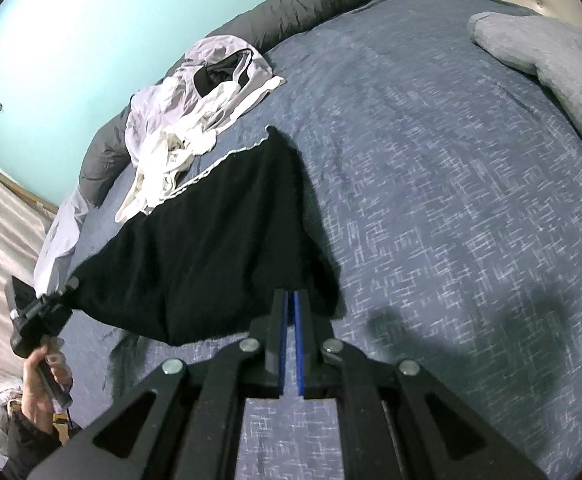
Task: Fold clothes
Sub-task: 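Grasp the folded black hoodie edge with the left tool while the right tool grasps it too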
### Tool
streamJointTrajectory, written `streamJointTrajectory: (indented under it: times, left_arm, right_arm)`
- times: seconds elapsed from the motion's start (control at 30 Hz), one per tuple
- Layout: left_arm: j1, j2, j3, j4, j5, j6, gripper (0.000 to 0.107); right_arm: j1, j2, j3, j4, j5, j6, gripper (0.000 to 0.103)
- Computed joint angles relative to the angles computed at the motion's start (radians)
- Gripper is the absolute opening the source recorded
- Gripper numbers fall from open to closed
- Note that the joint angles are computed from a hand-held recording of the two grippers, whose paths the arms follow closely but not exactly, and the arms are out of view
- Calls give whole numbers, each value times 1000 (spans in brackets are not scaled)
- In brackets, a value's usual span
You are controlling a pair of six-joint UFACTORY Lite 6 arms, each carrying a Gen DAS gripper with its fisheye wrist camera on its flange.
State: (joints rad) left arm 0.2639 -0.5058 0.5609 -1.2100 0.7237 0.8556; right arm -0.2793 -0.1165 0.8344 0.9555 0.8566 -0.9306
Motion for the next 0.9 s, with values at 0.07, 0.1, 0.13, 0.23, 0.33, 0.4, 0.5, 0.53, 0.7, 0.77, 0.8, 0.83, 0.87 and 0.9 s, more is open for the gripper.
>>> streamJointTrajectory:
  times: [0.07, 0.1, 0.13, 0.23, 0.33, 0.4, 0.5, 0.53, 0.7, 0.77, 0.8, 0.83, 0.87, 0.9]
  left_arm:
    - [-160, 51, 82, 5, -98, -78, 15]
    - [-249, 92, 134, 15, -156, -117, 15]
    - [-336, 136, 187, 35, -213, -161, 15]
    - [-587, 325, 372, 105, -359, -276, 14]
    - [-771, 576, 562, 120, -441, -317, 13]
    - [-858, 766, 707, 224, -460, -430, 13]
    - [-909, 970, 863, 336, -416, -559, 13]
    - [-916, 991, 873, 327, -417, -556, 13]
    - [-828, 823, 729, 118, -382, -355, 42]
    - [-786, 700, 632, 151, -396, -377, 62]
    - [-760, 641, 577, 144, -397, -360, 62]
    - [-730, 596, 531, 131, -392, -336, 62]
    - [-698, 553, 489, 121, -385, -315, 62]
    - [-669, 522, 452, 119, -376, -301, 62]
  right_arm:
    - [-25, 18, 16, 5, 15, -13, 2]
    - [-42, 32, 27, 7, 22, -21, 2]
    - [-53, 40, 35, 8, 28, -28, 2]
    - [-85, 68, 63, 2, 45, -44, 2]
    - [-108, 91, 87, -7, 59, -55, 2]
    - [-118, 108, 104, -17, 67, -58, 3]
    - [-117, 127, 123, -34, 82, -50, 3]
    - [-115, 132, 128, -37, 87, -50, 3]
    - [-77, 170, 170, -21, 114, -41, 3]
    - [-53, 189, 191, 6, 128, -27, 5]
    - [-36, 199, 205, 23, 135, -17, 7]
    - [-18, 209, 219, 38, 140, -8, 11]
    - [0, 220, 232, 53, 145, 0, 23]
    - [20, 235, 248, 67, 149, 10, 38]
